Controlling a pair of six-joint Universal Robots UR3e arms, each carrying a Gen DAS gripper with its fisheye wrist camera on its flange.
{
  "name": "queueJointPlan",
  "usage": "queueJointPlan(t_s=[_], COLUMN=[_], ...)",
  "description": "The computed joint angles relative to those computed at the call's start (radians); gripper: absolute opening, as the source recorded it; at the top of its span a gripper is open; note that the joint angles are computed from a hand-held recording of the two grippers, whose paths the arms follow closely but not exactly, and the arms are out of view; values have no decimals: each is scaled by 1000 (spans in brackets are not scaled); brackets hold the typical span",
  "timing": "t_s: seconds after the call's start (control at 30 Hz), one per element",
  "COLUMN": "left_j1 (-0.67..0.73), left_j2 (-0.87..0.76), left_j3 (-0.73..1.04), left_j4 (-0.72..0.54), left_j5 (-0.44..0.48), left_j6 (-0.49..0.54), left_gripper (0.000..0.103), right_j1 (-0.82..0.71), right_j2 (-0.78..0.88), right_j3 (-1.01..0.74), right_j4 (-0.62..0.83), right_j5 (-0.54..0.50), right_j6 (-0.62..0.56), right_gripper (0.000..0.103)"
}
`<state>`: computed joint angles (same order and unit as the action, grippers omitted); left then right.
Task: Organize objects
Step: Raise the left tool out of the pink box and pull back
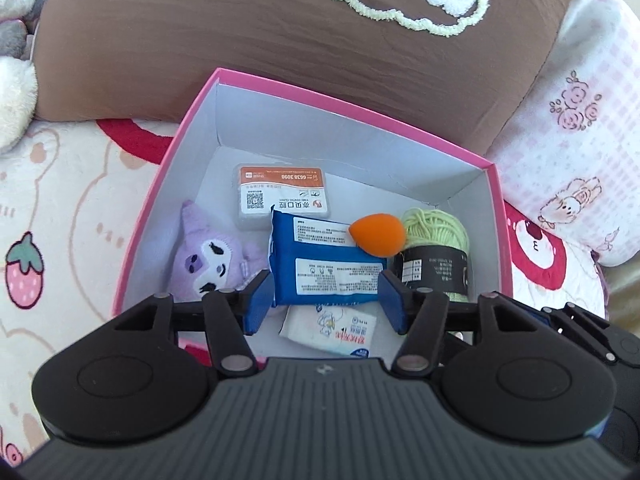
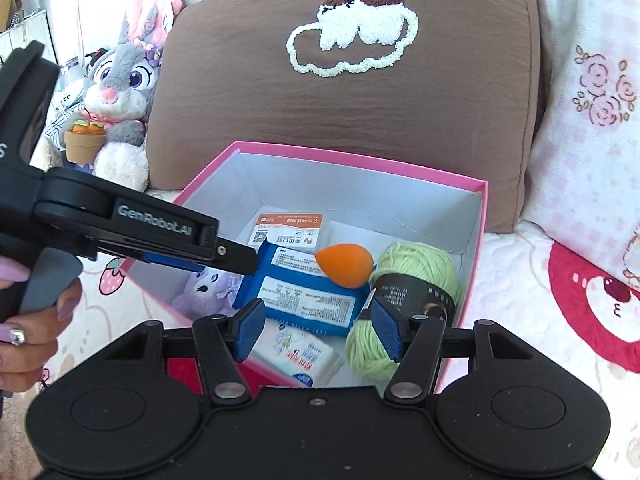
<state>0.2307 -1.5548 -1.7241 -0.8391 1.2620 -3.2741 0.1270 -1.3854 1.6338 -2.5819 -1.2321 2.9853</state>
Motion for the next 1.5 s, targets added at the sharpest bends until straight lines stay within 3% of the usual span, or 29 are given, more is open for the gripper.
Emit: queueJointPlan(t_s=[0.13,0.3,0.7,0.93,1.1,1.2,1.37,1.5], left_j1=[-13,-23,-62,-156,-209,-227,-292,-291], left_j2=[66,128,286,280,313,347,376,403], left_j3=[8,20,16,60,72,61,45,19], left_j4=[-62,-101,-247,-286,-315,-330,-351,-355], left_j5=[30,35,63,116,141,153,219,188], left_j6=[15,6,31,6,-18,-34,-50,-75], left_gripper=[61,61,64,67,71,75,84,92], right_j1=[-8,19,-51,-93,-121,-157,-155,-161], right_j2=[-75,-132,-383,-522,-618,-692,-770,-796], right_j3=[41,78,197,259,273,296,330,323], right_j4=[17,-7,117,197,287,348,390,443], right_j5=[-5,-102,-120,-105,-79,-22,-63,-101], right_j6=[-2,11,35,9,-6,-59,-39,2], right_gripper=[66,66,73,78,79,91,93,94])
